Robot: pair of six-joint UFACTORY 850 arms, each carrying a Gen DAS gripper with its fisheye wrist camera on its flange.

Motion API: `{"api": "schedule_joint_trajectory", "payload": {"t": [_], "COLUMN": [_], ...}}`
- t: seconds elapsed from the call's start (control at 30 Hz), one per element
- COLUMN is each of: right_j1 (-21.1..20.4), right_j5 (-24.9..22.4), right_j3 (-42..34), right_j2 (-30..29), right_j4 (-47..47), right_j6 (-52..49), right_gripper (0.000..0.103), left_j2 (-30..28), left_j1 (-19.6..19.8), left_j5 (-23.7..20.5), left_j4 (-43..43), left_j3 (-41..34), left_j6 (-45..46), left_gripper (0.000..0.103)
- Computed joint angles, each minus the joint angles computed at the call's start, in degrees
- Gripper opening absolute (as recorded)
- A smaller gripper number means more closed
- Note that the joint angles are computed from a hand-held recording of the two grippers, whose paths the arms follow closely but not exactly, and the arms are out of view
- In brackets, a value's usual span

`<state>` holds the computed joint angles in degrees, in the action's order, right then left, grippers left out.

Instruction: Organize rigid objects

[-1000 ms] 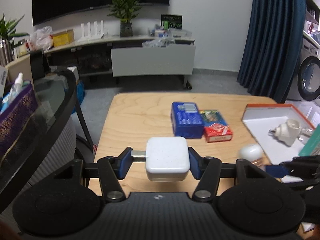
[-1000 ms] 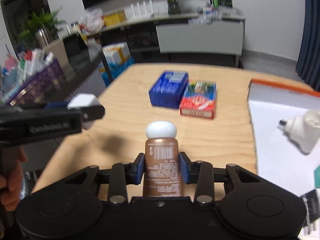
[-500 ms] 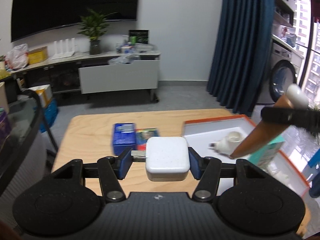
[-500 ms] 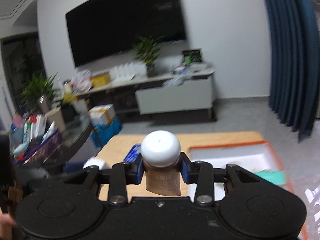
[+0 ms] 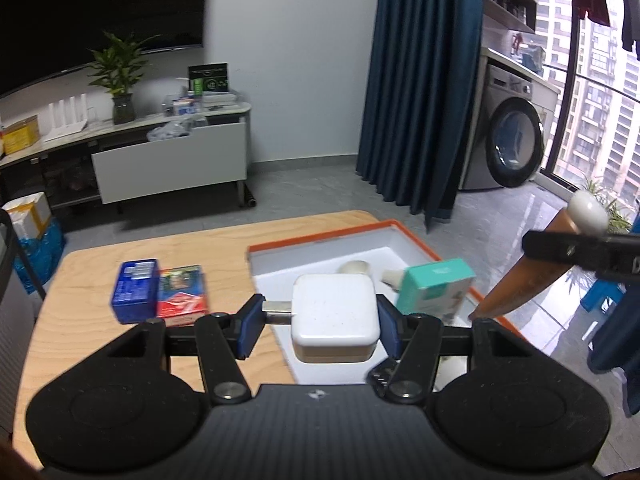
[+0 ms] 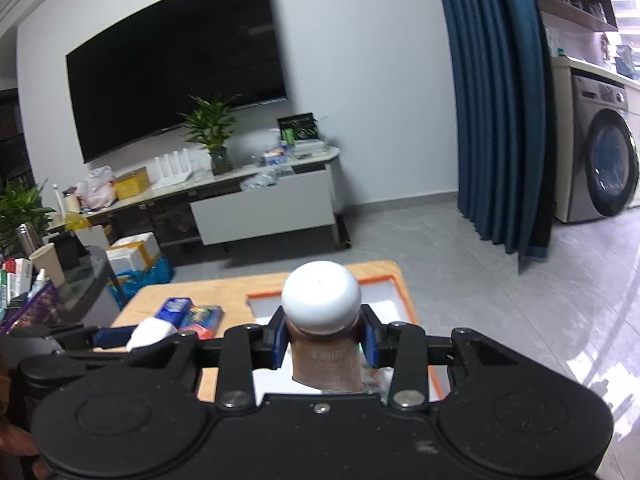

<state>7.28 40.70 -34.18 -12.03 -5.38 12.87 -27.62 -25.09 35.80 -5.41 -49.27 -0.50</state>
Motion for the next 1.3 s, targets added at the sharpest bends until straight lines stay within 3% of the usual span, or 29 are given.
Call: {"api": "schedule_joint_trajectory", "payload": {"t": [0.33,0.87,1.3], "right_j1": [-2.6,-1.3,-1.0], "right_j5": [-0.2,-1.5,-3.4], "right_j3": [0.9,1.1,0.5], "right_j2": [-1.1,-0.4,-0.6], "right_j4": [-4.5,0.3,1.3], "right_j6": [2.5,-3.1,-4.9], "right_gripper": [0.044,0.044,0.044], "left_j2": [-0.9,-0.2,0.1], "left_j1": [-2.8,-4.3,-4.2], "left_j5": [-0.5,-0.2,-0.3], "left_j4": [-3.2,-8.0,-7.3], "left_j3": [-0.8,-0.1,0.1], "left_j6": [2.4,3.7,2.4], "left_gripper": [0.059,0.059,0.059]}}
